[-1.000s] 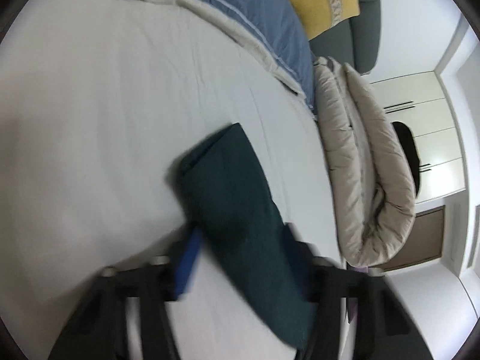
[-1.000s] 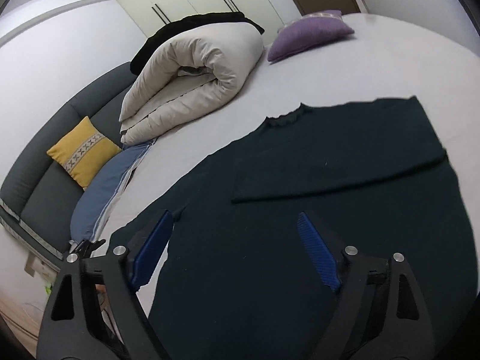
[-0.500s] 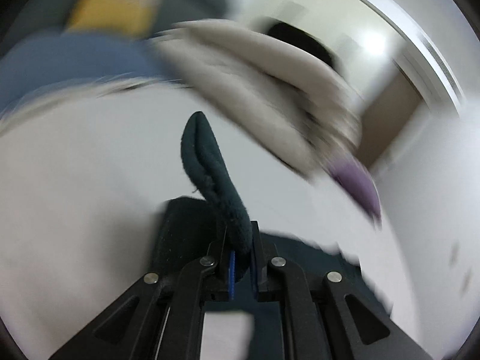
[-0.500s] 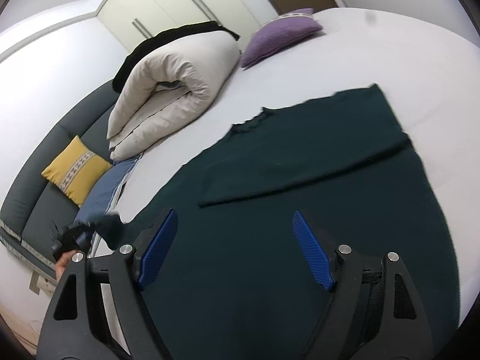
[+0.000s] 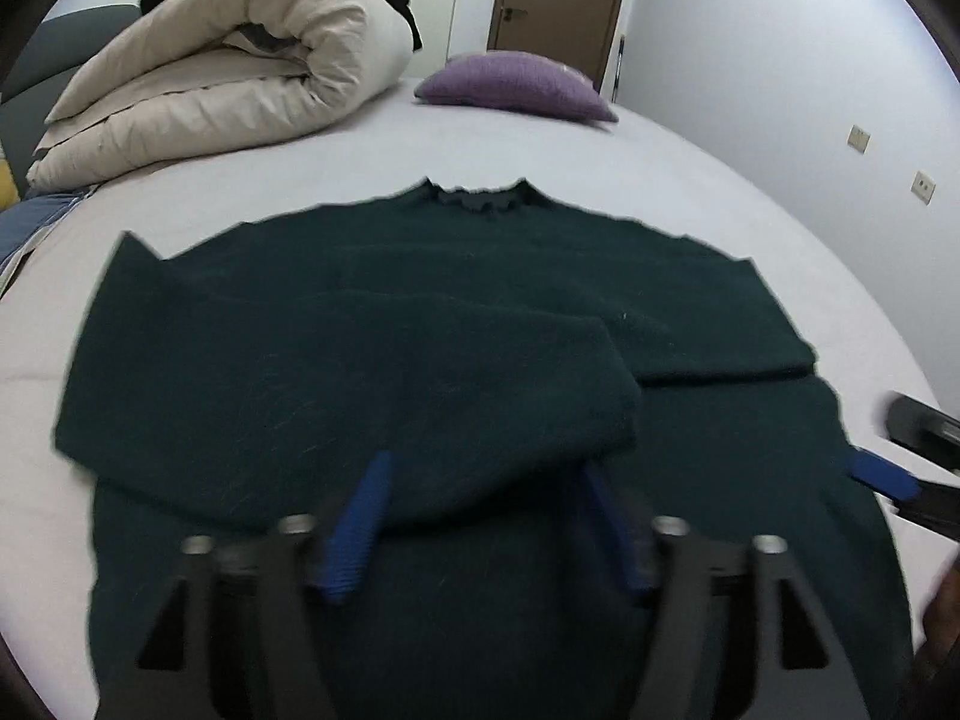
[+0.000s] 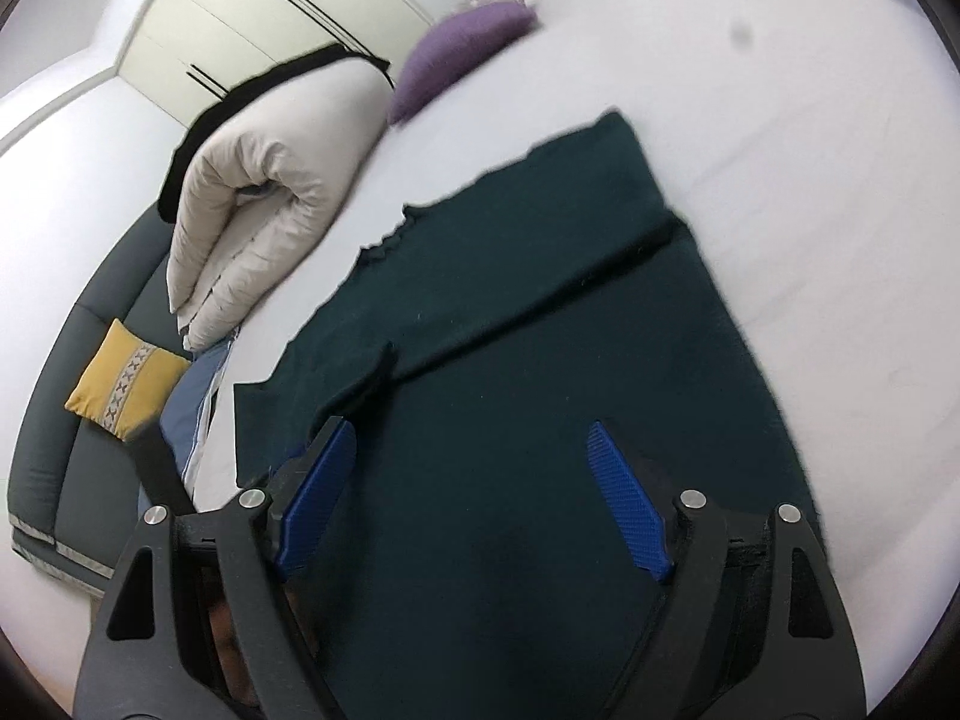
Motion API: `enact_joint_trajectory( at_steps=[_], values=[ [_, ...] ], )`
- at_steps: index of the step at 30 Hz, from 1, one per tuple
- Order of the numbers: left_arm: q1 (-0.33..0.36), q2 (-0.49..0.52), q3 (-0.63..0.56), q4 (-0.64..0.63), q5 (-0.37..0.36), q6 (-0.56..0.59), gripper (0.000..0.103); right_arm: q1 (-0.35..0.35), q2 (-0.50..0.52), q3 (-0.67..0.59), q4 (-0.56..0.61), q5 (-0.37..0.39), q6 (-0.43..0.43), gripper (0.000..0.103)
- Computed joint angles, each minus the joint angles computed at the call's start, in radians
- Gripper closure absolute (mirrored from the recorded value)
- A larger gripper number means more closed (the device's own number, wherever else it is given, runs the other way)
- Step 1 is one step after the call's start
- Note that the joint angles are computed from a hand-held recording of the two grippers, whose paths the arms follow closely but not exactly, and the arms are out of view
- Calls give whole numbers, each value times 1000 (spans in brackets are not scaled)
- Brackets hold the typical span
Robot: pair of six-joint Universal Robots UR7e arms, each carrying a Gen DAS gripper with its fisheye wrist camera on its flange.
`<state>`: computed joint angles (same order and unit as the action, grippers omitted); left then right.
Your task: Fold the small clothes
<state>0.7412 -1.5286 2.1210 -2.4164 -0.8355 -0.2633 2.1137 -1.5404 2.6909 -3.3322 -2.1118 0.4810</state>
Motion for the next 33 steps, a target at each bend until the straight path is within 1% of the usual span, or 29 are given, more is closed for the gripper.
enact_joint_trajectory(
  at_steps=[1, 2, 3, 5, 9, 10, 12, 13, 14, 15, 16, 17, 18, 19, 21, 22, 23, 25, 28, 30, 31, 33],
  values=[
    [-5, -40, 13, -7, -10, 16, 23, -15, 25, -9, -14, 23, -15, 23],
    [-19, -70, 24, 5, -15, 7, 23, -28, 57, -23, -31, 48, -30, 23],
    [-19, -104, 30, 11, -25, 11, 23, -43, 96, -41, -49, 81, -49, 23],
    [-8, -149, 28, 22, -10, 1, 23, -64, 172, -89, -55, 135, -72, 23],
    [26, -225, 36, 49, -2, -64, 23, -88, 317, -215, 60, 161, -42, 23],
    [36, -235, 35, 53, 8, -76, 25, -87, 359, -253, 98, 141, -36, 23],
    [64, -255, 27, 53, 15, -91, 26, -70, 420, -300, 118, 91, -42, 23],
    [80, -261, 23, 42, 13, -96, 29, -52, 454, -326, 114, 53, -73, 24],
    [89, -260, 22, 29, 13, -98, 30, -39, 479, -344, 110, 32, -101, 27],
    [99, -264, 16, 23, 16, -99, 31, -32, 495, -360, 124, 19, -119, 46],
    [105, -267, 12, 15, 19, -98, 32, -22, 505, -385, 179, -6, -117, 77],
    [112, -266, 8, -1, 21, -91, 32, -1, 514, -397, 202, -35, -103, 85],
    [118, -266, 2, -14, 24, -86, 32, 18, 517, -402, 197, -52, -116, 94],
    [123, -264, -6, -30, 28, -79, 32, 41, 516, -408, 194, -71, -141, 96],
    [135, -251, -22, -57, 33, -67, 32, 90, 516, -430, 201, -116, -194, 96],
    [140, -243, -31, -70, 35, -62, 32, 116, 513, -442, 195, -140, -239, 96],
    [146, -237, -39, -82, 32, -57, 32, 136, 511, -455, 199, -156, -258, 96],
    [157, -215, -58, -117, 33, -39, 32, 156, 496, -478, 186, -181, -337, 96],
    [174, -178, -91, -150, 40, -6, 35, 138, 463, -495, 181, -190, -386, 96],
    [191, -145, -116, -164, 46, 17, 35, 100, 439, -494, 171, -191, -402, 96],
    [195, -133, -120, -167, 50, 21, 36, 70, 425, -489, 172, -190, -396, 96],
    [223, -84, -157, -150, 42, 38, 38, 11, 389, -472, 197, -149, -385, 96]
  ],
)
